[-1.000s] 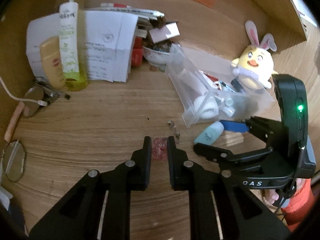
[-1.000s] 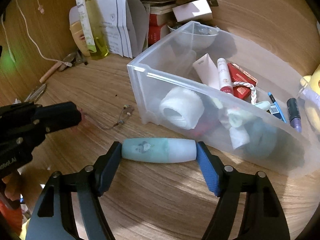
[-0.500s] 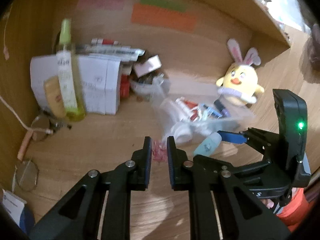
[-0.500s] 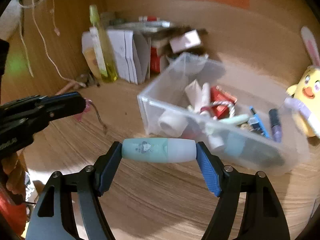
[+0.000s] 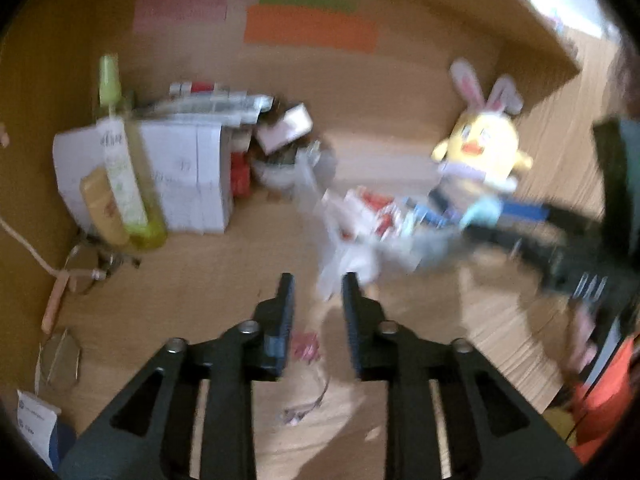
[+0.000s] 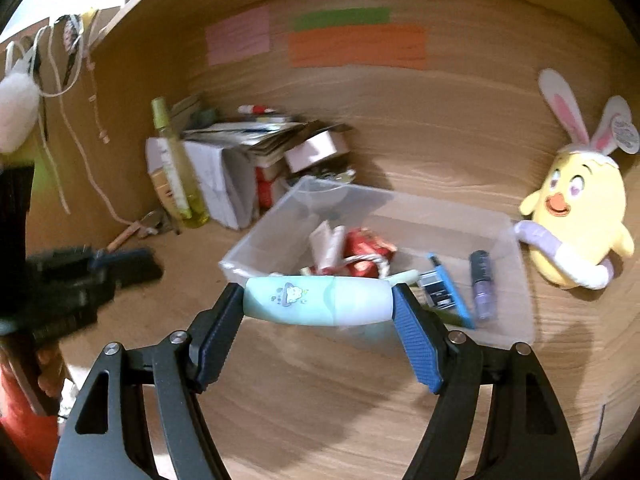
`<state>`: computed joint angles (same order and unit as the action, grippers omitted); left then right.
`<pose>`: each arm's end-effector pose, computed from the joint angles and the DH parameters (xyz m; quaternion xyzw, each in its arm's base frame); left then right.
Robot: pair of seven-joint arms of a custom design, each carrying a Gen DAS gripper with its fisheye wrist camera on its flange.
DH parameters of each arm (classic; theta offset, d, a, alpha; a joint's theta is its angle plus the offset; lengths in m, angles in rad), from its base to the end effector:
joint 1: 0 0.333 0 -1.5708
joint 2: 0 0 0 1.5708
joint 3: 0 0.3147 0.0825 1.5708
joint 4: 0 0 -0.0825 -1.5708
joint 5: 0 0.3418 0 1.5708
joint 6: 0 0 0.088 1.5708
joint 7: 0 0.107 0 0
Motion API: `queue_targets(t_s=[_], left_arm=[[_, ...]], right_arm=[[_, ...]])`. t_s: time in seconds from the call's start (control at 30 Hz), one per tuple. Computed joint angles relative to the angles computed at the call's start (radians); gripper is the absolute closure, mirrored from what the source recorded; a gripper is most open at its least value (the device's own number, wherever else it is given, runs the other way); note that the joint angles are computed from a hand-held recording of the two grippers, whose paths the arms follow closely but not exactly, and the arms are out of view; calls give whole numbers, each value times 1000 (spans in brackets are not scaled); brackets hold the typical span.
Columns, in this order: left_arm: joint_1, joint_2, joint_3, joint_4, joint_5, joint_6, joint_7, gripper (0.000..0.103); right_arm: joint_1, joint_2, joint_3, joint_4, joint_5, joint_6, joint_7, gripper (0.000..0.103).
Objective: Organize objects
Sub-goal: 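Carry the mint-green tube and pink charm over the clear box and lower them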
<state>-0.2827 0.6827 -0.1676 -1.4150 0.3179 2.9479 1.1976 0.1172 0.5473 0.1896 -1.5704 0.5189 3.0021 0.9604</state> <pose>0.6693 -0.3055 0.4240 -0.5477 0.7242 -0.3678 0.2006 0.6875 0.1484 0.4452 -0.7362 0.5090 -0.2233 0.3861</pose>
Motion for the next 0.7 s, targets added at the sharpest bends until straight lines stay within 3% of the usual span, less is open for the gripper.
queue_targets(t_s=[0.07, 0.23, 0.37, 0.43, 0.53, 0.6, 0.7], left_arm=[[5, 15, -12, 11, -9, -44, 13, 64], [-15, 90, -4, 110, -20, -187, 38, 63], [9, 143, -46, 179, -73, -254, 88, 64], [5, 157, -43, 195, -86, -264, 94, 68], [1, 165, -41, 200, -89, -246, 108, 83], [20, 178, -72, 214, -119, -249, 144, 85], [-4, 169, -40, 204, -108, -235, 133, 88]], right_arm=[[-1, 14, -16, 27, -7, -7, 15, 32], [-15, 42, -29, 74, -15, -22, 47, 32], [-42, 58, -16, 103, 2, -47, 49, 31], [-34, 66, -38, 113, -8, -50, 67, 31], [-26, 83, -63, 138, -29, -66, 95, 31], [-23, 95, -75, 157, -45, -76, 111, 31], [-29, 114, -80, 190, -61, -94, 125, 31]])
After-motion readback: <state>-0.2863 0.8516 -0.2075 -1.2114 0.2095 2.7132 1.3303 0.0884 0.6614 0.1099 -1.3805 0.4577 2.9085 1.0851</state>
